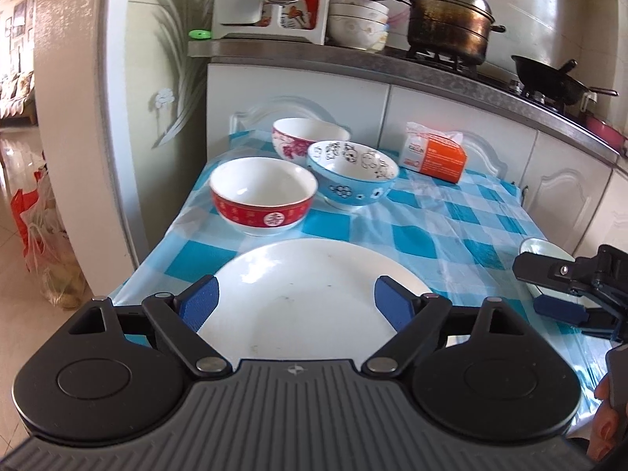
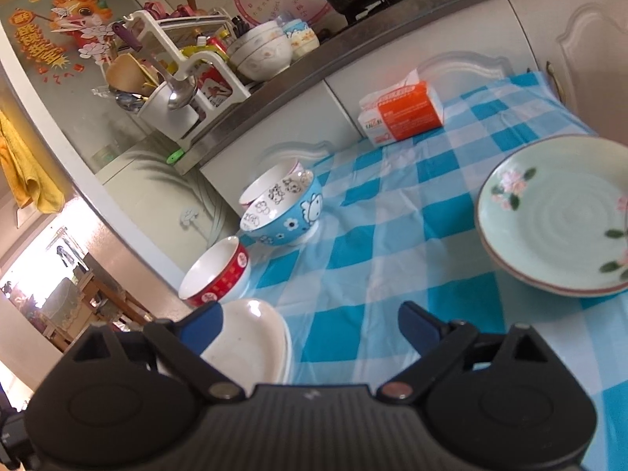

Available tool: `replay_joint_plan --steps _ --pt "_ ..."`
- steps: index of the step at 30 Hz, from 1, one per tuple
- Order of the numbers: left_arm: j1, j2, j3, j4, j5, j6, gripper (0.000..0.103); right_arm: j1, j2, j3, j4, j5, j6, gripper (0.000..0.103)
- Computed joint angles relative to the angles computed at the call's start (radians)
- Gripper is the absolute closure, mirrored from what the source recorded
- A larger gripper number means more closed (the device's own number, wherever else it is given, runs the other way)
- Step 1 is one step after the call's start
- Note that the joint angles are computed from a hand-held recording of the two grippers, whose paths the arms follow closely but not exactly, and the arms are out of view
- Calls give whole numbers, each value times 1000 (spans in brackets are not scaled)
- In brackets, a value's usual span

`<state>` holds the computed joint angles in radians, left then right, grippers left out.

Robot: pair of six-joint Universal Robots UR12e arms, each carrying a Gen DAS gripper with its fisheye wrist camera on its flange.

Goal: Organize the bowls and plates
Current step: 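Move both grippers to the pale green pink-flower plate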

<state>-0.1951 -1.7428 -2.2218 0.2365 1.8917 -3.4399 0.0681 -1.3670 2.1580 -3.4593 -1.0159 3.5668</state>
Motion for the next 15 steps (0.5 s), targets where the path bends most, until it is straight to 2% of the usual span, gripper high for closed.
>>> replay_joint_plan --steps 15 --pt "-52 -29 45 -28 -44 83 0 -70 -28 65 -97 -67 24 6"
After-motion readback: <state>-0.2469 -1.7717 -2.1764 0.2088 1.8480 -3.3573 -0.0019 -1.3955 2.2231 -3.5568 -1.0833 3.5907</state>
